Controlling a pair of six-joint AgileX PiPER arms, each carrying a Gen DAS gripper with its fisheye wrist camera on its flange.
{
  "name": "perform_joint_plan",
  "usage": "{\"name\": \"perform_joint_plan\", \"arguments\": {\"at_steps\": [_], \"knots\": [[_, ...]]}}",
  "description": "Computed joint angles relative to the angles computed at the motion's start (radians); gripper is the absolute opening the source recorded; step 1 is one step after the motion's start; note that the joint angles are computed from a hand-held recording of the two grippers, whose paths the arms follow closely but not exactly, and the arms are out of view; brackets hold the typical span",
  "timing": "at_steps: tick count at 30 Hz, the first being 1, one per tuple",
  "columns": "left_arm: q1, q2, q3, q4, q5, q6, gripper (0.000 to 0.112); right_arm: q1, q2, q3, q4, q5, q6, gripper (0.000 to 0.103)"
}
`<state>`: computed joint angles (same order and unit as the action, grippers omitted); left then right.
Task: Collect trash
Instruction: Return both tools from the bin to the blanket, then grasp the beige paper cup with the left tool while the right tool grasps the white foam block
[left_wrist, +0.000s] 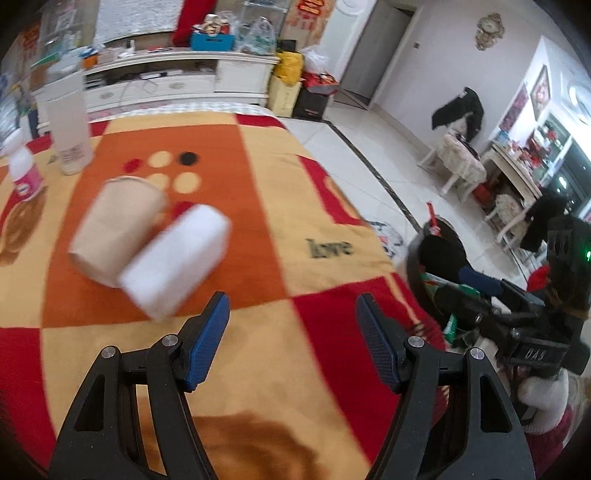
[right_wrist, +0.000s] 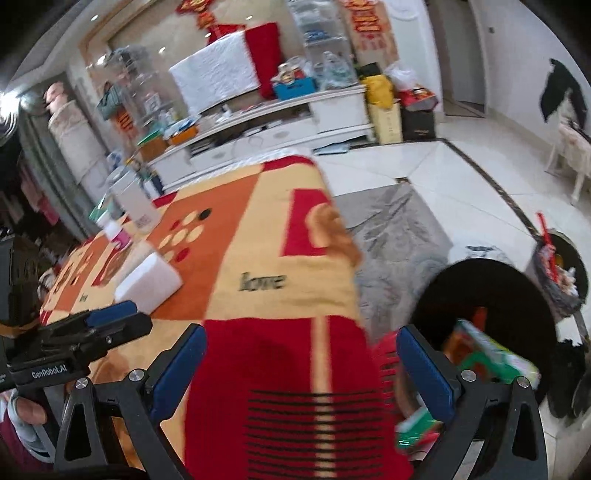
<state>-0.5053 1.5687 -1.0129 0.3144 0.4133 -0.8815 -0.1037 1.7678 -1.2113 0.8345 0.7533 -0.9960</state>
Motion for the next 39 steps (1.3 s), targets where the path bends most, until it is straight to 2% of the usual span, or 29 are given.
{"name": "perform_joint_plan", "arguments": {"at_steps": [4,8,11,15,20,26,29,32,37,39], "knots": [[0.107,-0.066,0.073,-0.036,-0.001,0.069,0.070,0.105,0.018,-0.001,-0.036,-0.032,0.038,0.102],[0.207,-0.104,0.124,-0.072,-0.002,0.130,0.070,0.189,0.073,-0.043,-0.019,-0.009,0.080,0.102],[0.303,-0.120,0.147,-0.169,-0.009,0.257,0.070,0.232,0.110,-0.081,0.008,0.015,0.110,0.102],[0.389,-0.076,0.104,-0.279,0.017,0.405,0.070,0.300,0.133,-0.117,-0.019,0.008,0.158,0.102],[0.424,0.032,0.002,-0.415,0.059,0.595,0.070,0.318,0.124,-0.114,-0.041,0.006,0.173,0.102],[0.417,0.174,-0.126,-0.375,0.126,0.586,0.070,0.305,0.129,-0.132,-0.047,0.022,0.198,0.102],[0.446,0.228,-0.164,-0.454,0.146,0.662,0.070,0.309,0.140,-0.152,-0.045,0.033,0.217,0.102],[0.485,0.195,-0.111,-0.563,0.099,0.746,0.066,0.325,0.149,-0.173,-0.047,0.039,0.234,0.102],[0.522,0.088,-0.018,-0.514,0.071,0.757,0.064,0.382,0.180,-0.226,-0.083,0.019,0.283,0.102],[0.554,0.030,0.029,-0.513,0.069,0.776,0.064,0.417,0.198,-0.255,-0.144,-0.016,0.353,0.102]]}}
